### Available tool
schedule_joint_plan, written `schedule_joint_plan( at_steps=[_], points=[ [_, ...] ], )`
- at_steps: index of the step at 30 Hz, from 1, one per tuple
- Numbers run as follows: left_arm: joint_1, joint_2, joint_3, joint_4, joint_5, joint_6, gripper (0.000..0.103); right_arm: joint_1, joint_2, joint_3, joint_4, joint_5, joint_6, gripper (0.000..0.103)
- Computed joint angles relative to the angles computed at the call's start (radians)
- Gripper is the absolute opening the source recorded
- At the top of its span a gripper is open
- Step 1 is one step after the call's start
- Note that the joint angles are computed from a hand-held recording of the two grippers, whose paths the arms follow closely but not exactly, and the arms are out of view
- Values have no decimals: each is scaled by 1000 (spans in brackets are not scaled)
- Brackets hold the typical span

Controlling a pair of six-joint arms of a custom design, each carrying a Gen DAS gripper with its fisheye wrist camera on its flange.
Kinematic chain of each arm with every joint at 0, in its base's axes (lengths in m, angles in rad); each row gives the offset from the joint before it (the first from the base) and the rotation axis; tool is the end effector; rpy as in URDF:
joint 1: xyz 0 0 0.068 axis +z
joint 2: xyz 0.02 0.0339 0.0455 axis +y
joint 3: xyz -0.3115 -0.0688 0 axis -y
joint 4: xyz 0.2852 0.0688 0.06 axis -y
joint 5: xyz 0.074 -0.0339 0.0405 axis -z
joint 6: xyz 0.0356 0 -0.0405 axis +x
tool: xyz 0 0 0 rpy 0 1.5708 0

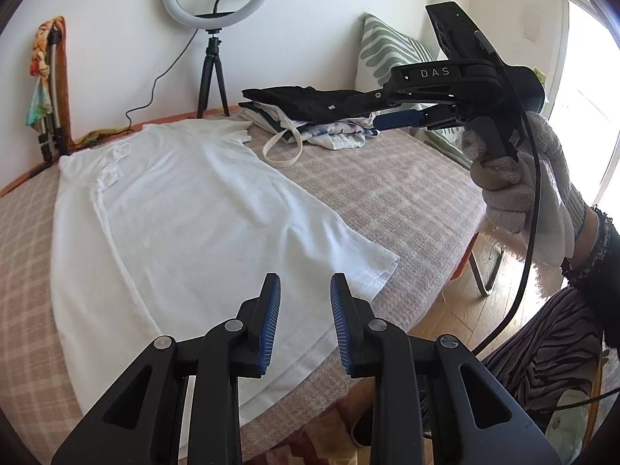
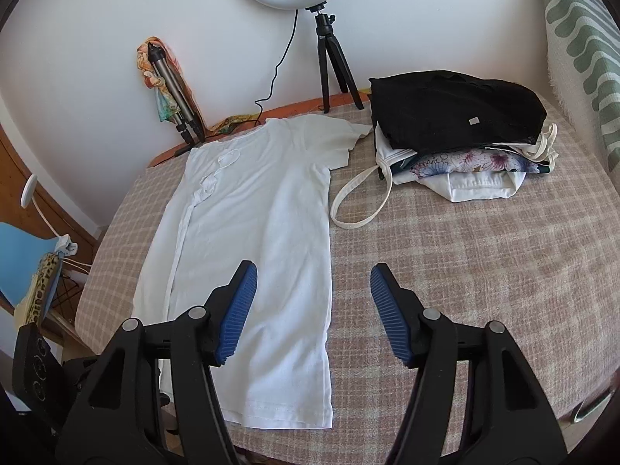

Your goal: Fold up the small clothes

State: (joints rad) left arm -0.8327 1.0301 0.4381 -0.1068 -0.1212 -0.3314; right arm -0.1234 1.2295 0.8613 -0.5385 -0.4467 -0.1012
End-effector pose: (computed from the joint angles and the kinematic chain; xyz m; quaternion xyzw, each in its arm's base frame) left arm 0.1469 -0.1551 0.2009 0.1996 0.8829 -0.1859 0.3823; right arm 0.2687 -0.0178 0.2768 -0.0620 0.9226 0.1725 0.3393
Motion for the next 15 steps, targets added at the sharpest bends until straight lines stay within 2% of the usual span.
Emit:
schedule_joint_plan(
  at_steps=[4,9,13,14,15],
  points=[
    [-56,158,75,63,27,14,25,-107,37,14,-34,-63,-65,64],
    [-97,367,192,89,92,17,25,-239,125,90,-121,-161,-158,64],
    [-140,499,286,41,51,32,25,-314,185,168,-160,-188,-220,64],
    [-147,522,302,32,38,36,29,-326,200,185,-169,-202,-229,64],
    [-155,543,319,21,17,36,44,-333,217,203,-175,-211,-234,64]
  ],
)
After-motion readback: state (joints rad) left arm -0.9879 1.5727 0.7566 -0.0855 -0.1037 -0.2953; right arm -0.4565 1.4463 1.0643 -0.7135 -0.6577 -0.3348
